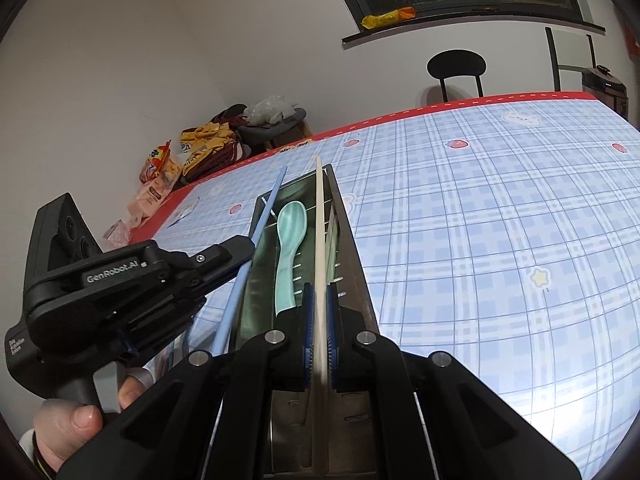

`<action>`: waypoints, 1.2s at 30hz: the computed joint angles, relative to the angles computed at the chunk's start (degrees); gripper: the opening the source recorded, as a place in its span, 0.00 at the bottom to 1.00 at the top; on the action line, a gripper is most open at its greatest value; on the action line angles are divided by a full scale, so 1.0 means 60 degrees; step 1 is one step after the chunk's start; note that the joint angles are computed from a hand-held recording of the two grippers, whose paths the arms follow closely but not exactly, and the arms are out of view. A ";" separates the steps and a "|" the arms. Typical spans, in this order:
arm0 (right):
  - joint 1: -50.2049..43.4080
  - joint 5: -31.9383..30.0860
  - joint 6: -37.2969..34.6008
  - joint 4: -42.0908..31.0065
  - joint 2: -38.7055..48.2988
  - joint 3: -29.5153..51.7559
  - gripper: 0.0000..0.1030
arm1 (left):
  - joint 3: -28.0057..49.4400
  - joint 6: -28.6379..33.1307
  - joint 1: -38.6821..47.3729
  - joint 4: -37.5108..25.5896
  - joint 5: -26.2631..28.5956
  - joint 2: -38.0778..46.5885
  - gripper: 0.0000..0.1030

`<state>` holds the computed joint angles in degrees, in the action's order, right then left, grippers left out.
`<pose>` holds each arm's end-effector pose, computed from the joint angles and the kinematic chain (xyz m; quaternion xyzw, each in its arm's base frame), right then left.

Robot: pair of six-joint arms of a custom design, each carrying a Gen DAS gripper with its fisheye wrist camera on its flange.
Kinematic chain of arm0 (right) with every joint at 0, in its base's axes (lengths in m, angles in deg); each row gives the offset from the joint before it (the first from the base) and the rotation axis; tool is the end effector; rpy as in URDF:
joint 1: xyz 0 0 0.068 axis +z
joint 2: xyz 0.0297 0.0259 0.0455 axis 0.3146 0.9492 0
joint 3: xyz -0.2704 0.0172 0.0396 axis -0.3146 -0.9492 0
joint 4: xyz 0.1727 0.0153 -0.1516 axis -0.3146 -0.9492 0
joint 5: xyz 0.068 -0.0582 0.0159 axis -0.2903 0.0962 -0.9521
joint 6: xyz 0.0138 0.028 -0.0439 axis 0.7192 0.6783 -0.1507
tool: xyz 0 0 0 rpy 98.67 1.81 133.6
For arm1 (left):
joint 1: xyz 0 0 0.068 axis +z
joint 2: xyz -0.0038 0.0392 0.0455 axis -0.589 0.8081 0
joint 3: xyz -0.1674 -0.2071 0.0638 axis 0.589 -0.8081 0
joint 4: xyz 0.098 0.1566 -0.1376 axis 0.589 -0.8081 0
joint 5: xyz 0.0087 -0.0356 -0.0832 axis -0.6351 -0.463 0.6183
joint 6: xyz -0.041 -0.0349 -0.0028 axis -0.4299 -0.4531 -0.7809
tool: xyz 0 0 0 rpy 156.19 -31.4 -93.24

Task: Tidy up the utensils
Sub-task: 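Carry both chopsticks over the steel tray and lower them in, then open both grippers and lift away from the tray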

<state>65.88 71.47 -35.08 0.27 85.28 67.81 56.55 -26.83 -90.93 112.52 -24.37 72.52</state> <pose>0.1624 0.1678 0.1231 -0.0334 0.8834 0.2479 0.3962 0.1371 -0.1755 0.1420 -0.1776 0.8474 -0.3594 0.3481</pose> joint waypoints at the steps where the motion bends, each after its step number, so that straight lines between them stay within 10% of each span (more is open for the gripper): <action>1: -0.0014 -0.0016 -0.0009 0.0008 0.0039 0.0015 0.06 | 0.0036 0.0030 -0.0025 -0.0035 -0.0093 0.0069 0.10; 22: -0.0093 -0.0156 -0.0011 0.0135 0.0449 0.0114 0.06 | 0.0297 -0.0570 -0.0360 0.0237 -0.0598 0.1036 0.10; 36: 0.0113 0.0081 -0.0067 0.0214 0.0331 0.0066 0.08 | 0.0469 0.0083 -0.0583 -0.1629 -0.1129 -0.0612 0.20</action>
